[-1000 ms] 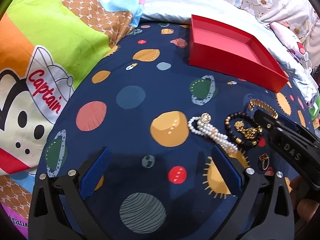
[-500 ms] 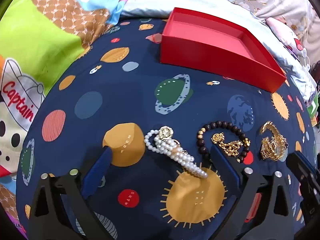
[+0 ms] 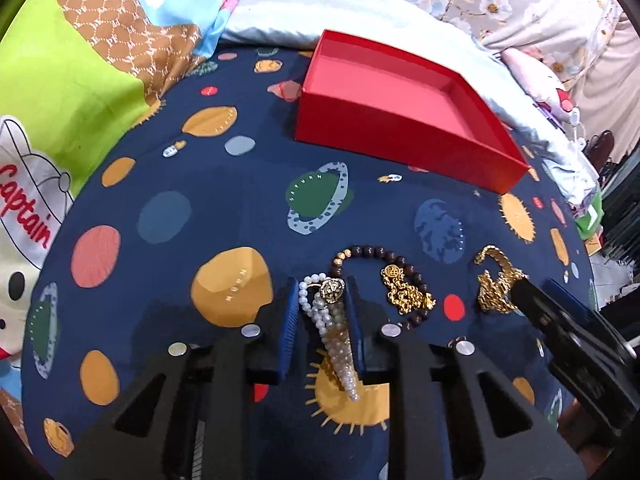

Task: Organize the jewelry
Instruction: 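Grasp the pearl hairpin with the left gripper while the right gripper holds the gold bangle, then carry the bangle and hairpin into the red tray and open both grippers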

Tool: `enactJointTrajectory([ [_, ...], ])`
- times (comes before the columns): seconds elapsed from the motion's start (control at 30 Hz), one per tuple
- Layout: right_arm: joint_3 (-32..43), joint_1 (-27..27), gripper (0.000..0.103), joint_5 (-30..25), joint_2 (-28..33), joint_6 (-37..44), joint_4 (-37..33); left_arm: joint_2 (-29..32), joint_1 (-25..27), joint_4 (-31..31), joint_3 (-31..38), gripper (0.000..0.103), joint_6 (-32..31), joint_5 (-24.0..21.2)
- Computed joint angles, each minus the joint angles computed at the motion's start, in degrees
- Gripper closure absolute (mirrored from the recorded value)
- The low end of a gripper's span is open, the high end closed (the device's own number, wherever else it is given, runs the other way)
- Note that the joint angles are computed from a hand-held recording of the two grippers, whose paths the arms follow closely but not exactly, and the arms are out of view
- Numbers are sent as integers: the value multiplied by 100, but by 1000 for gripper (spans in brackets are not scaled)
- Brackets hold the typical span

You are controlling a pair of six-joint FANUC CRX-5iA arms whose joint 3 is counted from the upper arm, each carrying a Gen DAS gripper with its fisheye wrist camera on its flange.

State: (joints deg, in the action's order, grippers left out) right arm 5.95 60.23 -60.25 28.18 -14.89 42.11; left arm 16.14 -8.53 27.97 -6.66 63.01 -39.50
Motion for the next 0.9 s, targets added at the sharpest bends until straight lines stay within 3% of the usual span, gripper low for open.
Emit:
enactJointTrajectory([
  [0.23,462,-109,36,-100,357,439,-228,-166,147,394,-236,81,-440,0],
  [0.33,564,-138,42,-160,433,537,-319,-237,185,541,-320,81,-572,23],
  [0.4,514,-148,48,-130,413,480,-316,-273,198,618,-358,81,-656,42],
  [0.9,178,1,48,-229,55,-16,266,-571,292,1091,-598,83,-1085,134],
])
